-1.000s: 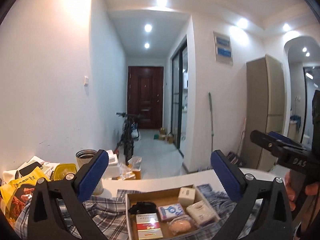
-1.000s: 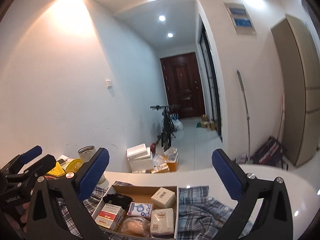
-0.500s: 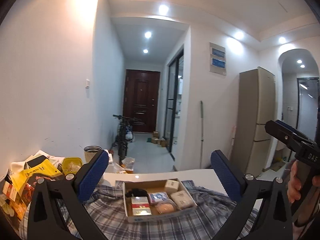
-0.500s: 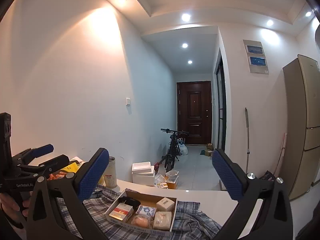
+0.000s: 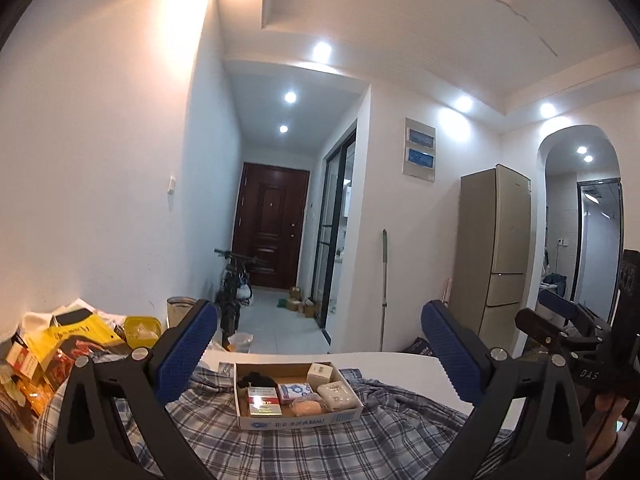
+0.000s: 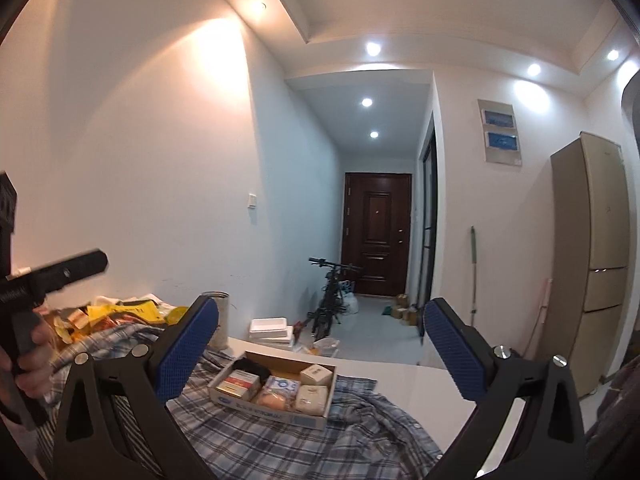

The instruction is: Organize objects

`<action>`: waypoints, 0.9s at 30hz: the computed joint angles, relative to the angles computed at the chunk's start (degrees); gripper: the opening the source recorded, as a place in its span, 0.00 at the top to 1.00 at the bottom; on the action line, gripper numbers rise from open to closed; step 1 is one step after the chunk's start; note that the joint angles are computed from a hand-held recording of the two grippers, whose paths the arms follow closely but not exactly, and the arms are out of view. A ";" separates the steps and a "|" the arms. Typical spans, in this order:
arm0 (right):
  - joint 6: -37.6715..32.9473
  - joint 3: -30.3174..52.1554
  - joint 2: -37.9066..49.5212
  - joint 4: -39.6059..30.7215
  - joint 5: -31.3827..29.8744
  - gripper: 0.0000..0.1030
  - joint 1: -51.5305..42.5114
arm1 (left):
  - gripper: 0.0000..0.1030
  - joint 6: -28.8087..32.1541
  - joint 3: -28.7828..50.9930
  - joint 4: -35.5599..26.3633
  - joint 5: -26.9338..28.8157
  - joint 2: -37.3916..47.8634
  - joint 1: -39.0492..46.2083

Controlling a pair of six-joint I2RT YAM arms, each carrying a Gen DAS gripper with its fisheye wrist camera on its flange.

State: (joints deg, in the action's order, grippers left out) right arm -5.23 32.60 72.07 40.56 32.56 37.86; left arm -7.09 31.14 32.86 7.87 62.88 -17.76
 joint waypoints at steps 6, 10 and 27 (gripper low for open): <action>1.40 -2.88 -2.34 0.47 0.64 0.00 -0.01 | 0.00 -2.22 -3.28 4.43 -1.26 -1.42 -0.41; -0.46 -7.00 -2.48 7.48 0.69 0.00 0.80 | 0.00 -3.88 -7.33 11.15 -6.37 -0.67 -0.89; 1.99 -11.76 13.17 25.35 2.34 0.00 0.31 | 0.00 -0.54 -13.30 34.98 -5.73 20.92 -1.78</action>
